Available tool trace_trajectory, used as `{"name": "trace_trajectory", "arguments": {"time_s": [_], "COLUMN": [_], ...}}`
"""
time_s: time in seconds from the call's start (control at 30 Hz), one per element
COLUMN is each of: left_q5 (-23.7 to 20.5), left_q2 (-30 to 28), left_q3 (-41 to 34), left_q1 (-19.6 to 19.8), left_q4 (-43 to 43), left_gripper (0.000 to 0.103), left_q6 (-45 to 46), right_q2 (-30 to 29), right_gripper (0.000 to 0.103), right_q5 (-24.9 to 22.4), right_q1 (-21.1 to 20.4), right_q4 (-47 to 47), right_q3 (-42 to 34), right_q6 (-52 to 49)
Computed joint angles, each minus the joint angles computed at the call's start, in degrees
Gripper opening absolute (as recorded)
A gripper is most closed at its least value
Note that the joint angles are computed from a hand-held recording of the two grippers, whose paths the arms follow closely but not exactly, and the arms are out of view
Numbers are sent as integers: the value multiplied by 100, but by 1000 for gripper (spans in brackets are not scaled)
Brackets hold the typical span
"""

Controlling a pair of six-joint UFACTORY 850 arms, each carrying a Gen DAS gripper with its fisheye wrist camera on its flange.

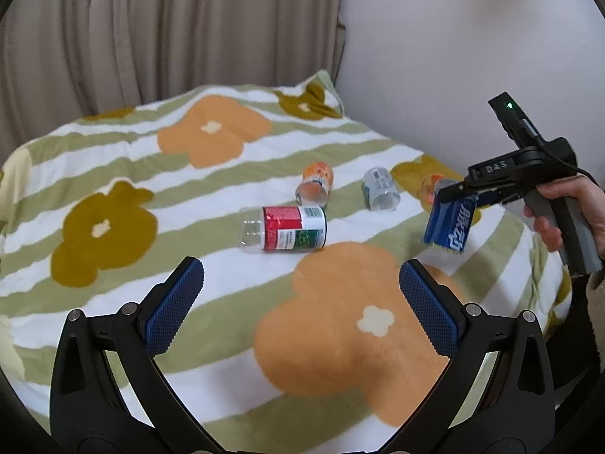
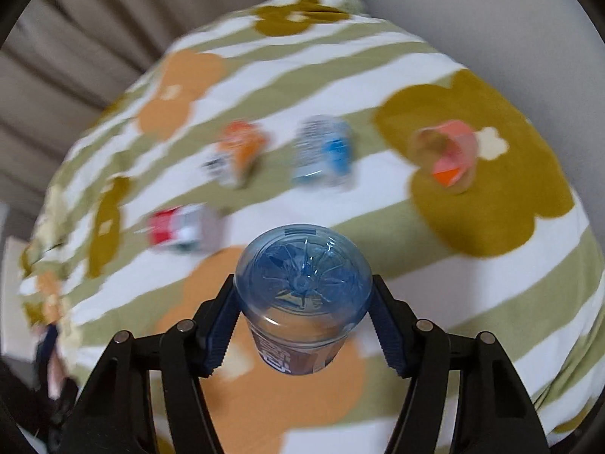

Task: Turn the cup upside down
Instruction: 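Close the right gripper on the blue bottle's base and lift it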

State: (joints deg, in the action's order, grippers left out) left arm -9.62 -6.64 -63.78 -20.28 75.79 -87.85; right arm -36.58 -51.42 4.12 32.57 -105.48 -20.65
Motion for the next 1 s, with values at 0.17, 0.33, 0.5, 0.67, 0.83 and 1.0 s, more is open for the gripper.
{"name": "trace_trajectory", "arguments": {"time_s": [0.17,0.33,0.5,0.67,0.83,1.0], "left_q5": [62,155,115,3,-59,-117], "left_q2": [610,955,1162,1347,1365,1332], "left_q3": [482,752,922,1071,1075,1026], "left_q1": [55,131,123,133,142,64], "left_q4": [927,791,259,-48,-510,-709], "left_gripper": [103,103,103,103,103,103], "left_q6": [-858,-725,-181,100,528,717], "right_q2": [492,441,92,-175,-318,-481], "right_gripper": [62,62,62,62,62,62], "right_q5": [-531,-734,-553,-391,-306,-275], "right_q1": [174,380,512,600,759,827], "right_q4": [422,171,14,-88,-441,-645], "right_q3": [698,1106,1039,767,579,400], "right_q6": [-299,160,557,796,935,1096]}}
